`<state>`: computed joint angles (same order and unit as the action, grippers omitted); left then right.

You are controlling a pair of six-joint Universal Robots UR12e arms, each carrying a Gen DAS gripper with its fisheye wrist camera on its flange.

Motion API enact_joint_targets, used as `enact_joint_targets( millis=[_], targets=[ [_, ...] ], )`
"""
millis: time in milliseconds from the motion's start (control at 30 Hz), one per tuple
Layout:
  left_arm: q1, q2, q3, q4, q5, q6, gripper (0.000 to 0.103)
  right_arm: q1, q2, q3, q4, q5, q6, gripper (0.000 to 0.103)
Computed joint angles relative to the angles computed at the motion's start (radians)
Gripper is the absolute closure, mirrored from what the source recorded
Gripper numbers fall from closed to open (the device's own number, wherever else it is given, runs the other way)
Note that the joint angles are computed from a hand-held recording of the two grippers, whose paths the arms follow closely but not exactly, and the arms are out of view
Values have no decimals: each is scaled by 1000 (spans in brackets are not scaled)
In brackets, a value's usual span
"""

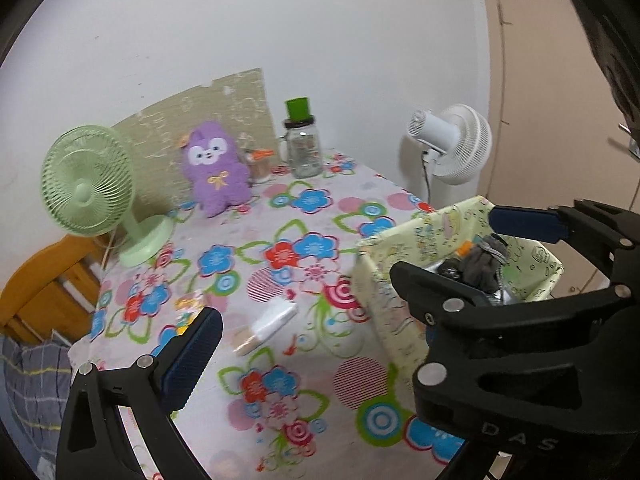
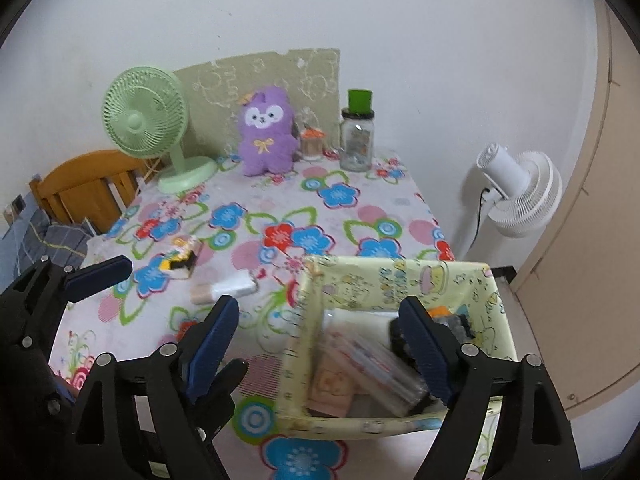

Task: Organize soft objects
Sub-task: 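Withdraw both grippers from the box toward the remaining table items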

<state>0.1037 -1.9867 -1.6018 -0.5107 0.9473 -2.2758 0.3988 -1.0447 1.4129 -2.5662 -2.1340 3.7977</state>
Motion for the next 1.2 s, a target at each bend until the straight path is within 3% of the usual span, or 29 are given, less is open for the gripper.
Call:
enact_joint_targets(
  millis=[567,900,1200],
  targets=[
    [58,-41,62,66,20,-128,1,35,94,-154,-16,-1,-22,14],
    [58,-112,134,87,96,-203,1,37,178,-261,17,-30,-26,14],
    [51,-186,223,28,129,-239,3,22,245,-345,76,-3,27,14]
  ],
)
